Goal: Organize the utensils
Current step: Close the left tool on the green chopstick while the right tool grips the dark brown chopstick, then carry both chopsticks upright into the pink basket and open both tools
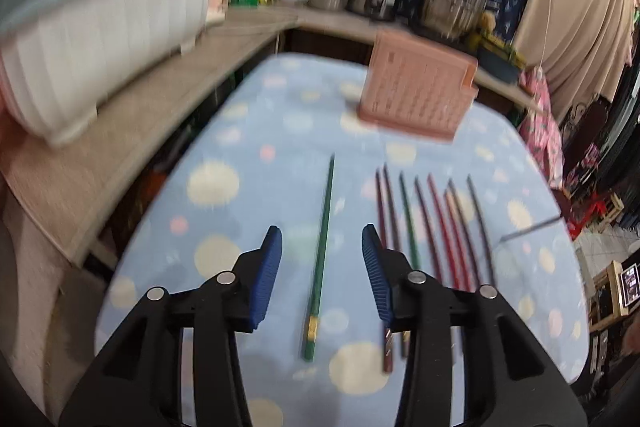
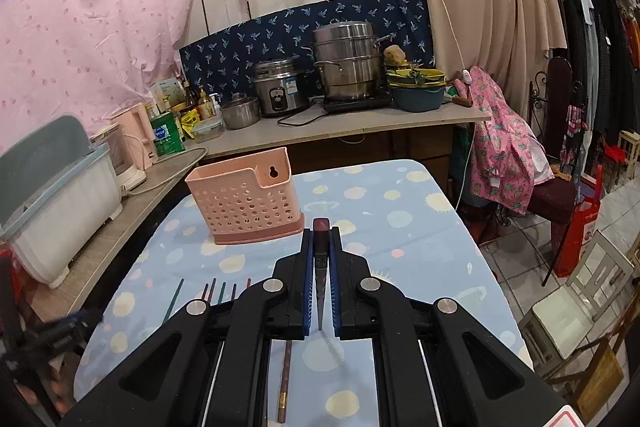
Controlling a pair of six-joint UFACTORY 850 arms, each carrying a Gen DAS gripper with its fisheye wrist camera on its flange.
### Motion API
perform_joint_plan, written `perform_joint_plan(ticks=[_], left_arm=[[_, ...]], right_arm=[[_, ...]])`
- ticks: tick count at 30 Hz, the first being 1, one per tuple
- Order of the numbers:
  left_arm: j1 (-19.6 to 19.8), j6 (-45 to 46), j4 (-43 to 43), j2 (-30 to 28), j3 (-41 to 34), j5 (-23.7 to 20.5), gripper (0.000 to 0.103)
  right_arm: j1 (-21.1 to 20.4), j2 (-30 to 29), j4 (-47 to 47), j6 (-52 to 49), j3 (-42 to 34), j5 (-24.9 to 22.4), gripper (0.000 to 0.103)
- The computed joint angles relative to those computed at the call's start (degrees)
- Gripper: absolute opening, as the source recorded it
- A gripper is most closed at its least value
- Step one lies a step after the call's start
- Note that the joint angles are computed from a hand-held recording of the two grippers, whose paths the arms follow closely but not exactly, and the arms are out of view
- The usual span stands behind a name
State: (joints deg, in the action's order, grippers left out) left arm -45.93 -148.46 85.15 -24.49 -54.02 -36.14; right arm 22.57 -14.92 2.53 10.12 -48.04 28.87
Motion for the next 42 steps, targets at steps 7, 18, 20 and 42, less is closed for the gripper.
perform_joint_plan(ticks=[7,18,20,42], left_arm=[[0.04,-3.51,1.45,-5.36,-0.62,5.89,0.039],[0.14,-5.82,4.40,-6.96,-0.63,9.16,0.007],[-0.05,-5.80,4.09,-6.30,-0.46,8.60,0.007],[9.23,16.16,6.54,3.94,-15.57,-5.20,0.007]], right_arm=[[0.11,0.63,-0.25,0.98,0.99,0.16,0.007],[0.27,0.91,0.50,0.70,1.52,0.21,0.007],[0.34,0.88,0.84,0.26,1.51,0.27,0.007],[-3.29,-7.25,-21.50,23.10,-19.30,-2.49,0.007]])
